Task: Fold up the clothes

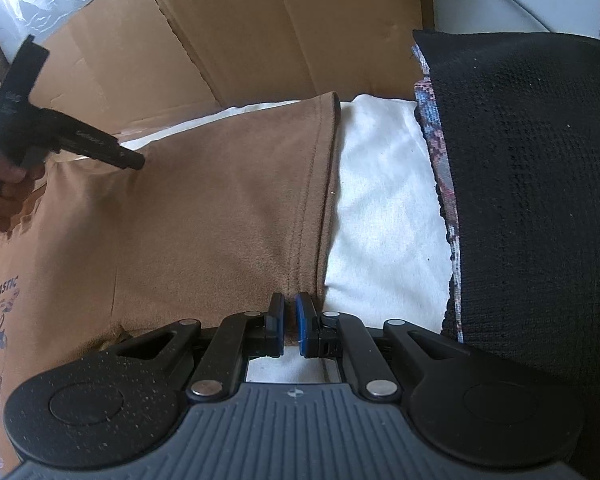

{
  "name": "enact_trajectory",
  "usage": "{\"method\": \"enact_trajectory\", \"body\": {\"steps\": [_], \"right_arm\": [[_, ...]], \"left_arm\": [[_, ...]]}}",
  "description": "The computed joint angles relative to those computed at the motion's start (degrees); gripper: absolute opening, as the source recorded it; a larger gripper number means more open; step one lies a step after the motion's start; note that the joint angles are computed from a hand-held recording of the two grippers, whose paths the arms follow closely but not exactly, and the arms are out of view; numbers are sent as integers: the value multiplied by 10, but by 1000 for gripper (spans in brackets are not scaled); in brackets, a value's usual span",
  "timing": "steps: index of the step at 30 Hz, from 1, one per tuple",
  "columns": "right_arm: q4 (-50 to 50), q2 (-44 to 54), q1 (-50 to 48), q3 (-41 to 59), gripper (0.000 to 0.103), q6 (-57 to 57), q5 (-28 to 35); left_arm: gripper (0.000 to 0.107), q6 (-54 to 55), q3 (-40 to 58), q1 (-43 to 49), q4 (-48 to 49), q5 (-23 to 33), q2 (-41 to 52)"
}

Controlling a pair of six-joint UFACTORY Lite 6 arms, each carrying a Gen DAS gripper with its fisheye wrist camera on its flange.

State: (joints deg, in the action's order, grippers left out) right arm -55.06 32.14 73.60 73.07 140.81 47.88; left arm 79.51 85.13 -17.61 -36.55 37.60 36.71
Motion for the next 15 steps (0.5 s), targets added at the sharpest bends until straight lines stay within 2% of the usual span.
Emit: {"method": "enact_trajectory", "body": {"steps": [4,9,10,11,12,15], "right_arm": [[1,-6,1,-4,10,16,-2],[48,-55,-22,-15,14,20,-21],[56,-56,-22,-6,18,6,-11],[59,-55,-19,2,28,-4,0],[61,-55,-15,8,32,-10,10],[55,-59,6,10,33,10,31]], "left_arm": [[28,-23,5,-25,32,-21,-7],[28,-62,35,-27,45,15,-20],[28,-59,37,-24,41,24,-25],[28,-57,38,-21,37,32,-30],[28,-46,37,-19,28,45,-35],[26,-28,28,-19,13,70,-43]]}}
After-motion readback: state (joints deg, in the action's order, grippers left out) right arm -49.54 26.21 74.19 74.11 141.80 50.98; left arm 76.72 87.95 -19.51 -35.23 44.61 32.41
